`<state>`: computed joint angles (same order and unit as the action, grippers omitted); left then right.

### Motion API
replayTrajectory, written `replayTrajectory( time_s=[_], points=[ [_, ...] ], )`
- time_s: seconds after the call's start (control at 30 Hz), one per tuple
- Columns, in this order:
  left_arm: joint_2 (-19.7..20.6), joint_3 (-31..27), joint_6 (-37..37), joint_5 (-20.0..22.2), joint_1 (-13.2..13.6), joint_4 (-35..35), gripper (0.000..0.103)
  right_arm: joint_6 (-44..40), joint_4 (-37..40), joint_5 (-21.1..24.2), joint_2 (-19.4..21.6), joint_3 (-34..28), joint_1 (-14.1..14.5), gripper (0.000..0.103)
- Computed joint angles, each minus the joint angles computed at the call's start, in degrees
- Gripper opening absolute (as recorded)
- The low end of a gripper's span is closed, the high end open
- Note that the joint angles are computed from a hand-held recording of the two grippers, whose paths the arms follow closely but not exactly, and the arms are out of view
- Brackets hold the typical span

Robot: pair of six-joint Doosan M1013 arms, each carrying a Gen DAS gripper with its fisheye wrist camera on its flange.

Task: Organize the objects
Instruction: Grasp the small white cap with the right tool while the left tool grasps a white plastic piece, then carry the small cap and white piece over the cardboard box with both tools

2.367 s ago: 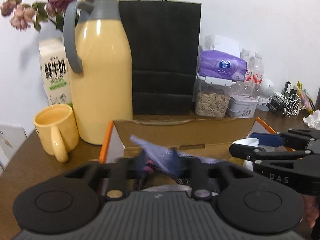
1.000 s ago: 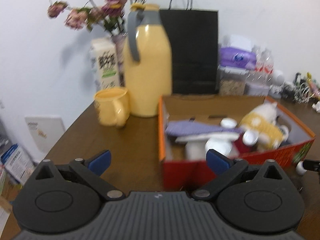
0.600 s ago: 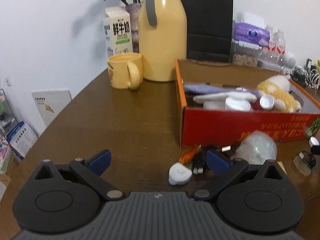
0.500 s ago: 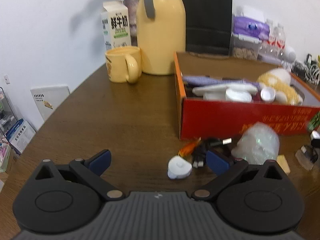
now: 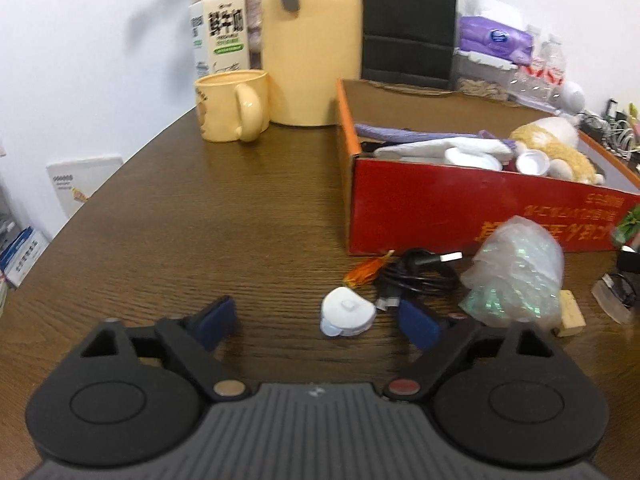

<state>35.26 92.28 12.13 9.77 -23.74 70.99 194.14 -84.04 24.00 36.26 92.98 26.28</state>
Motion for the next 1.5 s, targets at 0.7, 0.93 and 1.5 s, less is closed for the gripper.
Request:
replayTrajectory(
  time_s=[0.7,0.93,1.5],
  points=[
    [-1.2,2.8,-28.4,-1.4,-0.4,29.0,0.029,2.9,-4.8,0.0,-0.4,0.9,0.7,0.027],
    [-2.0,4.1,-37.9,0.5,-0.7,36.8,0.029,9.5,-12.2,0.8,-1.1,2.5,1.4,0.027],
    [-3.1,0.9,-73.5,3.3,-3.0,76.7,0.029,23.1,-30.6,1.4,-2.4,0.4,2.4,0.027]
  ],
)
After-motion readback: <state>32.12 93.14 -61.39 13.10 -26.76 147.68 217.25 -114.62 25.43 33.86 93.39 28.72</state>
